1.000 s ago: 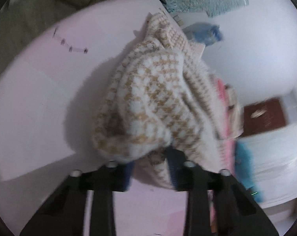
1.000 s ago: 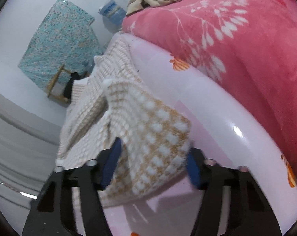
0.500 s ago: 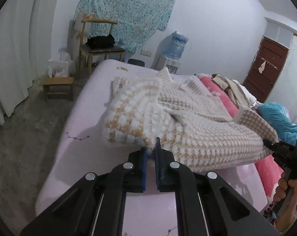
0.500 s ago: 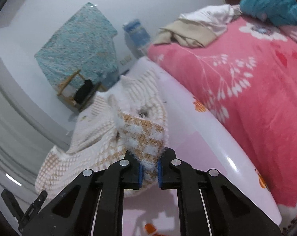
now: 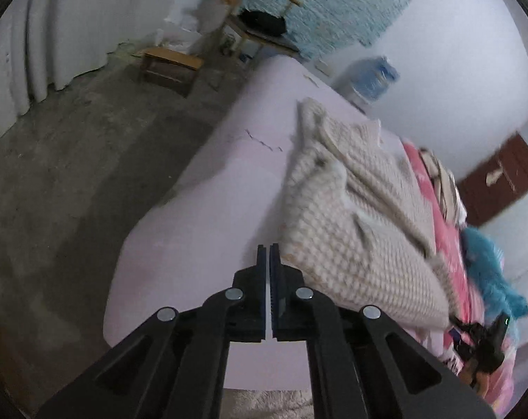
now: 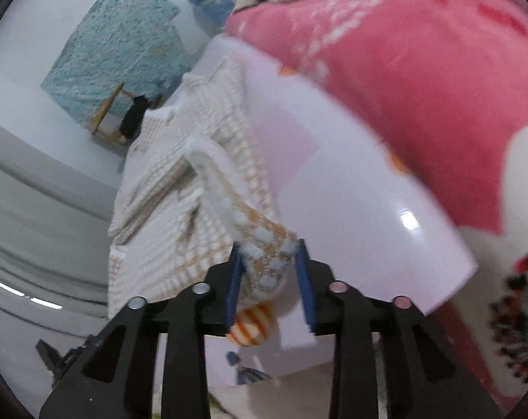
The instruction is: Fold large clothes
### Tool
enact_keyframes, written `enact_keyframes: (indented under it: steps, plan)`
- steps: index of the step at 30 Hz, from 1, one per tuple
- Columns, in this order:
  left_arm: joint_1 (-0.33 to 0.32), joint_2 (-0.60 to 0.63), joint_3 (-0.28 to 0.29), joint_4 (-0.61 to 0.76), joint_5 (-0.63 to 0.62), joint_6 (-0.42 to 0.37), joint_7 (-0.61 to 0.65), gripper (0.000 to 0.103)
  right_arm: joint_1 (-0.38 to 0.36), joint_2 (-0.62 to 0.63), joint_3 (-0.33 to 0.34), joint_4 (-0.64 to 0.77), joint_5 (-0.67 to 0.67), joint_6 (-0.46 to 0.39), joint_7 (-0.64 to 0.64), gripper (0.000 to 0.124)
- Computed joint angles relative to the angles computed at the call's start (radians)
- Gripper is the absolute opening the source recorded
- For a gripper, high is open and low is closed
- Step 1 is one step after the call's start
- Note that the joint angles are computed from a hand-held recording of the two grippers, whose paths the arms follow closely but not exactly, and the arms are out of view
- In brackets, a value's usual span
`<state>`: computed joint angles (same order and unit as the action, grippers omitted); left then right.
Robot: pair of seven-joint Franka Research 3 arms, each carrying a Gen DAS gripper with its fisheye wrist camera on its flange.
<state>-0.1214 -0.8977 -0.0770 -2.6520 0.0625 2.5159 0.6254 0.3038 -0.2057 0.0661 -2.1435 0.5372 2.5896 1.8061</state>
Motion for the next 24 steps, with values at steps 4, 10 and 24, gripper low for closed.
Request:
enact_keyframes:
  steps: [4, 10, 24]
  plan:
    - [-0.011, 0.070, 0.003, 0.063, 0.037, 0.049, 0.064, 0.019, -0.065, -0.044, 0.056, 0.011, -0.254, 0.054, 0.143, 0.045]
    - [-0.187, 0.361, 0.069, 0.249, -0.043, 0.169, 0.344, 0.025, 0.051, 0.058, 0.038, 0.138, -0.173, 0.079, -0.082, 0.045]
    - [-0.225, 0.594, 0.018, 0.367, -0.332, 0.114, 0.704, 0.028, 0.107, 0.296, 0.072, 0.347, -0.159, -0.246, -0.241, 0.032]
